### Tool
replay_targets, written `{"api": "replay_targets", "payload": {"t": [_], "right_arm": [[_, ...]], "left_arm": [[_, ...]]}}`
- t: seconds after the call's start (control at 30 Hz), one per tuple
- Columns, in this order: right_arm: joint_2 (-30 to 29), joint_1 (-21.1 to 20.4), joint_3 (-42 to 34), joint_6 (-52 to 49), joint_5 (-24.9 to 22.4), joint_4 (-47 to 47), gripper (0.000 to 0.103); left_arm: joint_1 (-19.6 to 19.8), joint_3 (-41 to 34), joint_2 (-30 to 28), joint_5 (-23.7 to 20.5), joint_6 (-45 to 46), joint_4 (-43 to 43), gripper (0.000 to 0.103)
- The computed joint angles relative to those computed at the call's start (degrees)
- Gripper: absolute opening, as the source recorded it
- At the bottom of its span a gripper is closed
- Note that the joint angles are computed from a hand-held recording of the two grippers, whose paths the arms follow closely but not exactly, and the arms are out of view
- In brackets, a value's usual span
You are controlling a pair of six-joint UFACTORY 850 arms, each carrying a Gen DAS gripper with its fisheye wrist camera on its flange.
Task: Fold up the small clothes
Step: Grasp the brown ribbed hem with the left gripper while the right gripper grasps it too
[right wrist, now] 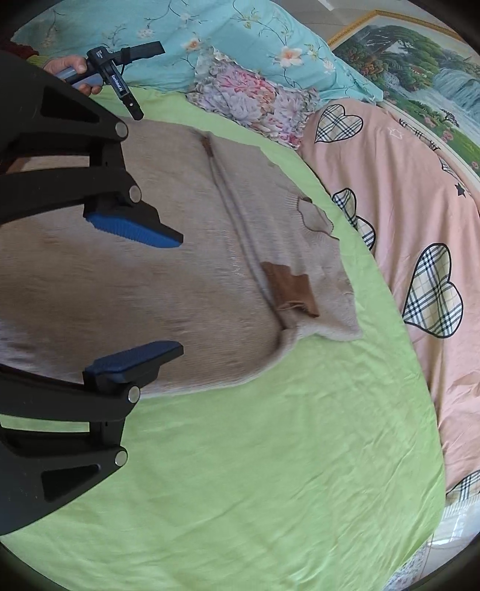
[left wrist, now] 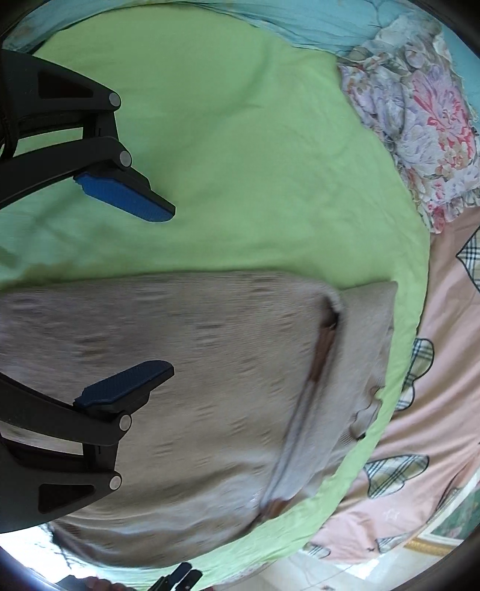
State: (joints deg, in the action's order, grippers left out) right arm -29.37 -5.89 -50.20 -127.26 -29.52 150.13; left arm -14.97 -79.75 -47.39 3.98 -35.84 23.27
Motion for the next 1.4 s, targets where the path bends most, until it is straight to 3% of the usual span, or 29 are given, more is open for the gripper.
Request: {"api": "replay_targets", "payload": {"t": [0.13,0.27,0.43,0.5,0.7,0.87,0.93,1.03,1.07,1.1,1.13,1.2,1.4], "right_arm": [[1.91,-0.17,4.78,-0.96,-3.49,-0.47,0.055],[3.54,-1.13,8.68,-0.89,-6.69,-3.52,0.055],[5.42,-2.91,12.61,-1.67,-8.3,-6.24,0.056],[5.87,-3.7,13.66,-1.13,-8.75,-7.8,0.056],[5.87,-5.14,16.18,1.74,-11.3,-16.19,0.056],[2.5,-6.15,16.0,4.06,-19.07,-21.21,0.056],[0.79,-6.05,15.0,5.62,-22.14,-24.14,0.056],[-0.1,-4.91,14.32,4.44,-21.96,-23.92,0.055],[-0.18,-4.84,14.24,4.13,-22.0,-23.83,0.053],[-0.3,-4.79,13.99,4.52,-21.42,-23.98,0.045],[-0.33,-4.66,13.71,4.88,-20.26,-23.84,0.028],[0.01,-4.47,13.51,5.49,-17.51,-23.73,0.013],[1.71,-7.27,15.71,4.57,-18.04,-23.82,0.01]], "left_arm": [[0.14,7.64,3.43,4.69,-4.77,6.33,0.078],[0.06,14.5,6.56,9.85,-2.72,7.15,0.078],[-0.13,18.91,7.9,17.22,-12.67,19.39,0.076],[-0.47,19.65,8.05,19.18,-14.25,22.75,0.07],[1.01,20.48,7.6,24.66,-20.27,31.18,0.064],[2.83,20.2,7.02,28.21,-25.33,35.72,0.05],[3.16,19.93,6.56,29.14,-26.85,37.88,0.049],[3.22,19.47,6.19,29.24,-28.34,39.75,0.049],[3.04,19.44,6.26,29.02,-28.23,39.66,0.05],[2.74,19.23,6.24,28.55,-27.88,39.5,0.049],[2.33,19.39,6.49,27.51,-25.9,38.03,0.047],[1.62,19.81,7.05,25.2,-22.77,35.12,0.015],[2.43,20.67,7.14,26.1,-23.73,37.34,0.007]]}}
